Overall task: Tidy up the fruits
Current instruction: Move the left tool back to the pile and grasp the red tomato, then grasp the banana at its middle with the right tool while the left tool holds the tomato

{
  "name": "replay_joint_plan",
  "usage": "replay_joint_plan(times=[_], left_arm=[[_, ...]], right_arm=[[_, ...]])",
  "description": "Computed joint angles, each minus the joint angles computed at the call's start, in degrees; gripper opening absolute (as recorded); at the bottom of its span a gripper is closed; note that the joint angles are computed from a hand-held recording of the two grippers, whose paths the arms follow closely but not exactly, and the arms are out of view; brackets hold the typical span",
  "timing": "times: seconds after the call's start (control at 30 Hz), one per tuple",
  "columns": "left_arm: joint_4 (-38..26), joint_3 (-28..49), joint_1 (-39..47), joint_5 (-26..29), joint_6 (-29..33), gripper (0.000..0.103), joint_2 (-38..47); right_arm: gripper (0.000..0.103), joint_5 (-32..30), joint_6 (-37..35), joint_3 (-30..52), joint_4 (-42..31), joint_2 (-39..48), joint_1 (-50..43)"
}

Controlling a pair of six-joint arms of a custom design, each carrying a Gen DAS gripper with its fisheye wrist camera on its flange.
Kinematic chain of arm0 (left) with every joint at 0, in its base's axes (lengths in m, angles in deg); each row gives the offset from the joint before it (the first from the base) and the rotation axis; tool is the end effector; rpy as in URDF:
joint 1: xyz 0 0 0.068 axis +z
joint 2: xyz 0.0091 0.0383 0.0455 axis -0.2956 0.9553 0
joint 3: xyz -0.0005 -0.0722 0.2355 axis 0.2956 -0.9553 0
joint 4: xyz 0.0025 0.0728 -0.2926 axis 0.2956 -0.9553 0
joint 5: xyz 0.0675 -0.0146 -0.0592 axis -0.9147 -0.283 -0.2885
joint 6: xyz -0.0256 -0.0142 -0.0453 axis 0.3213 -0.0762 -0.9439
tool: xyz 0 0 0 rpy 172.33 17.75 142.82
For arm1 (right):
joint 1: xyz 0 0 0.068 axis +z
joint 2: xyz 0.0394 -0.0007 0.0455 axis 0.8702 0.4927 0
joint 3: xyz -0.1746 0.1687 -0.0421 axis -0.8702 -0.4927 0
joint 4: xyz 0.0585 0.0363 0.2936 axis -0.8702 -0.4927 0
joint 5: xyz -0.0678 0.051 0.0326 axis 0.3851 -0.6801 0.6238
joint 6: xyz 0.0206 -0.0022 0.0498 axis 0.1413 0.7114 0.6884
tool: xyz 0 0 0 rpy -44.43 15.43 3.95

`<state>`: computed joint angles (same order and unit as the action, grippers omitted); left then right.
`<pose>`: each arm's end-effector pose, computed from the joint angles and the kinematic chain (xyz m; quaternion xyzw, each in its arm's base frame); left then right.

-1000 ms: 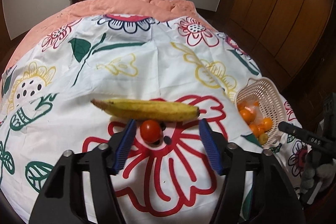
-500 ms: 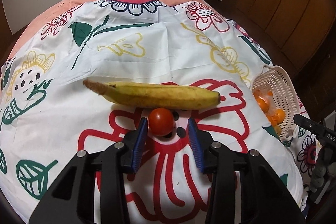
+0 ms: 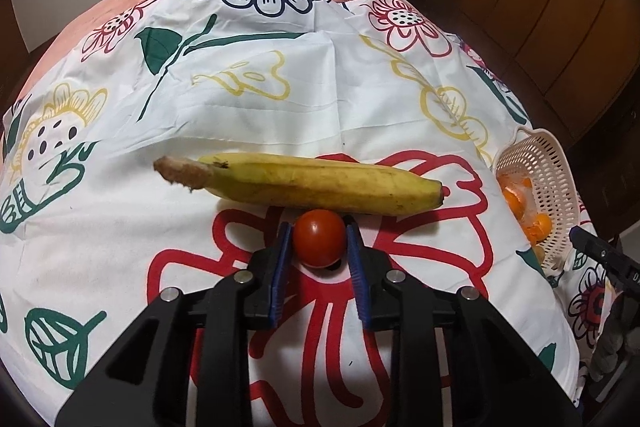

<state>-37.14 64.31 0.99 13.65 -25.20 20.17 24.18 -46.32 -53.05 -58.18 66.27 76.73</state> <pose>0.3319 0.0941 0.0511 0.1114 0.9528 -0.1061 0.2618 0.2077 0.0632 0.0858 0.1362 0.9259 0.1805 0.3026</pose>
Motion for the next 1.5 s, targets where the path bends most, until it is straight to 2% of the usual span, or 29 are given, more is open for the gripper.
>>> replay_joint_plan(times=[0.17, 0.47, 0.63, 0.8, 1.13, 1.43, 1.5], left_arm=[[1.5, -3.1, 1.0, 0.2, 0.9, 0.028, -3.2], [-1.5, -7.9, 7.3, 6.0, 6.3, 0.028, -9.9], [-4.3, -9.9, 11.5, 10.1, 9.4, 0.028, -14.0], [-7.3, -10.4, 15.2, 13.9, 11.9, 0.028, -16.7], [-10.7, -7.2, 21.4, 18.3, 14.2, 0.028, -15.4], [-12.1, -4.5, 24.3, 19.8, 15.3, 0.028, -11.4], [-12.4, -4.2, 24.7, 20.3, 15.6, 0.028, -11.0]], right_arm=[[0.045, 0.6, 0.3, 1.5, 0.5, 2.1, 2.0], [0.045, 2.9, 0.2, 7.3, 1.2, 8.4, 7.9], [0.045, 4.4, -1.9, 14.4, 1.3, 15.8, 12.3], [0.045, 3.4, -5.2, 23.5, 1.6, 25.6, 15.8], [0.045, -2.7, -10.6, 43.5, -2.3, 45.3, 19.6], [0.046, -1.9, -10.4, 52.2, -8.1, 53.1, 19.7], [0.051, -2.2, -10.7, 52.8, -9.0, 53.5, 20.1]])
